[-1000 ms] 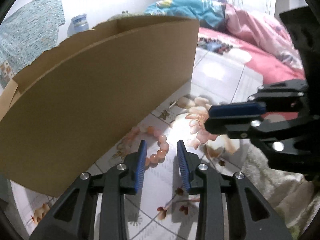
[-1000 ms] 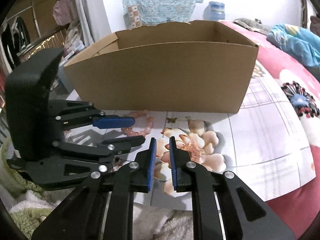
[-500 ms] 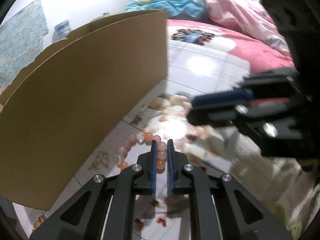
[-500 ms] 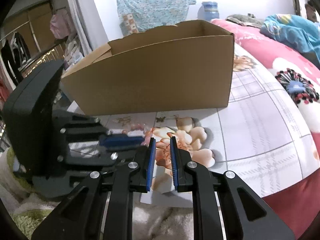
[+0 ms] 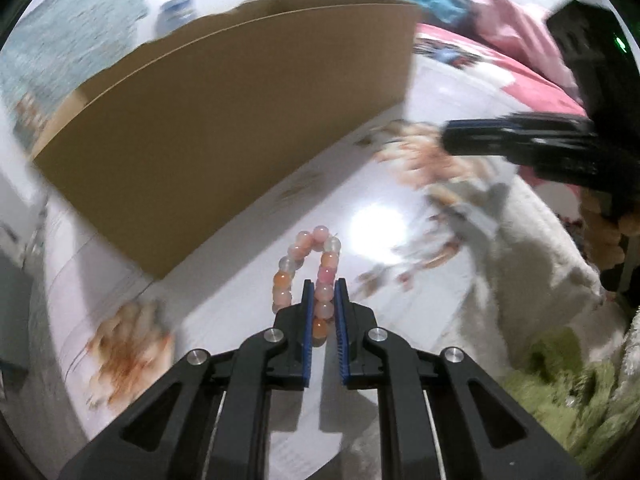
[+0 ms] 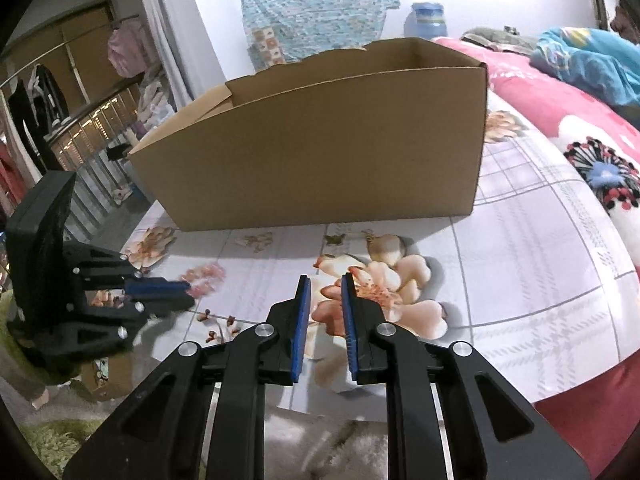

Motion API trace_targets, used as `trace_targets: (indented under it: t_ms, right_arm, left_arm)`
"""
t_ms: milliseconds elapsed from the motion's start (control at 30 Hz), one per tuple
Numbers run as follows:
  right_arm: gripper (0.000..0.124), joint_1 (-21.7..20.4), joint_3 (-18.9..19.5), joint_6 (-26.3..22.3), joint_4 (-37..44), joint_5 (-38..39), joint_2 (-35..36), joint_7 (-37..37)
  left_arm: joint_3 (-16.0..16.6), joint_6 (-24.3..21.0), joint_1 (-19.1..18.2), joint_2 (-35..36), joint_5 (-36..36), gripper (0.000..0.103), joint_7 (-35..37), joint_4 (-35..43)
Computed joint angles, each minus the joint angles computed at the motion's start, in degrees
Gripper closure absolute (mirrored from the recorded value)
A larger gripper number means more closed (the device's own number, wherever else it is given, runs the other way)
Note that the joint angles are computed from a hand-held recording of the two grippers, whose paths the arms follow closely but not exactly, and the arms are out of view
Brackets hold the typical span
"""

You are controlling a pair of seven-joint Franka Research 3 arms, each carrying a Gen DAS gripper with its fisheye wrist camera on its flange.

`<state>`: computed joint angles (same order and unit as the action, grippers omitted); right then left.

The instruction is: Organize jewelry

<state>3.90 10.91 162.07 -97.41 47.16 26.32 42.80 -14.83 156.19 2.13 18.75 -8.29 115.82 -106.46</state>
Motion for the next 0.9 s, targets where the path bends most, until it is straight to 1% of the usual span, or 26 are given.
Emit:
trace_targets:
  t_ms: [133,200,267,367,433,533,633,667,767,833,867,900]
  right_arm:
    - [0.098,-0.04,0.29,0.23,0.19,0.26,0.04,-0.41]
    - [0.093,-0.14,0.44,0.42,0.12,0.58,-0.02,-0.60]
    - [0.092,-0.36,0.66,0.45,-0.05,1.12,-0.12,-1.01]
    - [0.091,-0.51,0.84,0.36,-0.09,1.86,-0.10,-1.34]
    - [0.091,-0.73,0.99,-0.03,0.07,2.44,0.05,-1.76]
    - [0.091,-0.62,1.02,-0.21,0.36,2.85,0.27,-2.15]
    - [0.091,-0.71,1.07,-0.64,0.72,3.26,0.51,-2.70]
    - [0.091,-0.78,1.10,-0.82,0.86,3.42,0.61,-2.90]
    - [0.091,-0.97,1.03,-1.57,1.25,3.81,0.94,-3.17]
    - [0.091,-0.96,0.97,-1.94,1.58,4.00,1.19,-3.22]
    - [0.091,-1.00,0.99,-2.06,1.68,4.15,1.26,-3.34]
    - [0.091,-1.07,1.02,-2.21,1.78,4.30,1.33,-3.52]
  left_arm:
    - [2.36,0.30,-0.83,-0.39,3.04,0.092,-4.38,-0.44]
    - [2.56,0.87,-0.72,-0.73,3.93,0.086,-5.45,-0.74]
    - [1.01,2.59,0.71,-1.18,1.75,0.080,-3.90,-1.27]
    - [-2.05,3.45,2.99,-0.43,-3.67,0.079,-0.25,0.15]
    - [-2.62,3.43,2.89,1.01,-5.44,0.079,0.01,2.24]
    - [-2.07,3.65,1.04,4.16,-4.02,0.079,-2.16,6.27]
    - [-0.14,4.69,-2.02,7.53,1.24,0.079,-5.22,10.05]
    - [0.03,4.72,-2.27,7.91,2.47,0.079,-5.93,10.46]
    - [1.59,2.56,-4.10,10.97,6.85,0.079,-9.27,14.46]
    - [2.00,1.55,-4.52,12.24,8.75,0.079,-10.98,15.97]
    - [1.81,1.25,-4.37,12.64,9.19,0.079,-11.44,16.42]
    - [0.81,1.51,-3.55,12.87,8.75,0.079,-11.10,16.50]
